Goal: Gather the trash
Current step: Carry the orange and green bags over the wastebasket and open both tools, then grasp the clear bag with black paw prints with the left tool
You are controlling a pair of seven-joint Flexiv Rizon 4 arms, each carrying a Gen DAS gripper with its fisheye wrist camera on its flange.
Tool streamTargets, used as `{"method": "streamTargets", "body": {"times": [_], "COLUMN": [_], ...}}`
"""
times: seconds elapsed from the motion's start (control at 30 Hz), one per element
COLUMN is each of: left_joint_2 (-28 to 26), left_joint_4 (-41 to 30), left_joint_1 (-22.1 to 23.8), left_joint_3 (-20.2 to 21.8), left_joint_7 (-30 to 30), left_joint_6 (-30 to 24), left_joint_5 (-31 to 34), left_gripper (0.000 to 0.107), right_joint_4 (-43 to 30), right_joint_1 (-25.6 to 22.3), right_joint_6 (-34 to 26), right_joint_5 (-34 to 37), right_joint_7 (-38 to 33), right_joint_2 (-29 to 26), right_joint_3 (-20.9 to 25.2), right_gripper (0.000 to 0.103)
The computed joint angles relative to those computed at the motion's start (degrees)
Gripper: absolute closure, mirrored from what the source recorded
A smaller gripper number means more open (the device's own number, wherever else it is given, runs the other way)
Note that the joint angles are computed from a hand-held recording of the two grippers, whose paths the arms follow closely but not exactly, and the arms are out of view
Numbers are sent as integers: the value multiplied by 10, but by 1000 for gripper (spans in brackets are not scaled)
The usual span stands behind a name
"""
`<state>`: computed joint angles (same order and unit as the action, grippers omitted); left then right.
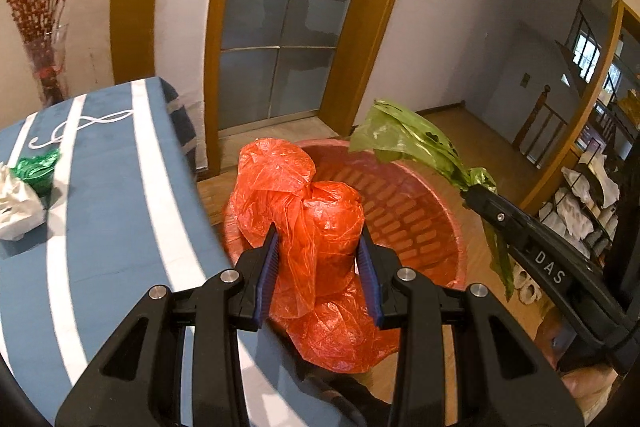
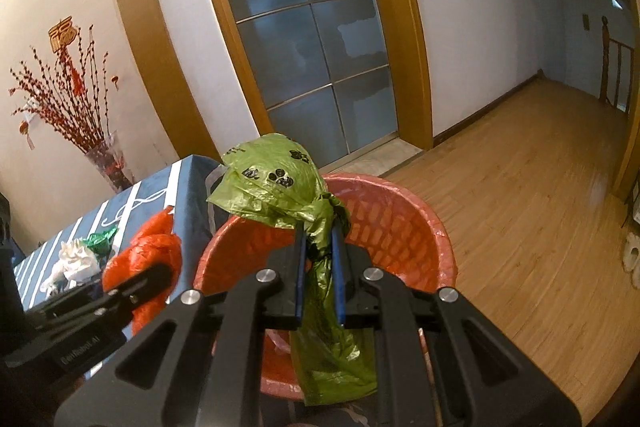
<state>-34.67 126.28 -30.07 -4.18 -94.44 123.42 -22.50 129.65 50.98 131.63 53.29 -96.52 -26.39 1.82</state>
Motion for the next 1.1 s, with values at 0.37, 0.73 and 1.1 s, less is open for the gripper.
{"method": "streamTargets", "body": {"times": [0.37,0.73,1.1], "left_joint_2": [-19,-12,22], "left_joint_4": [-26,-11,73], "left_joint_1": [26,-5,-107], "left_joint_3": [-10,26,106], "left_joint_7": [-10,-13,57], "left_joint_6": [-26,-39,-4], "left_joint_5": [33,-12,-222], "left_gripper": [66,33,18], "right_joint_4": [0,5,-3], "right_joint_1": [-48,-25,52], "right_joint_6": [0,-15,-26], "right_joint_5": [-77,-92,-12], "right_joint_7": [75,123,54], "right_joint_2": [-19,-31,-28], "right_joint_3": [8,-28,-71], "right_gripper": [85,50,20]}}
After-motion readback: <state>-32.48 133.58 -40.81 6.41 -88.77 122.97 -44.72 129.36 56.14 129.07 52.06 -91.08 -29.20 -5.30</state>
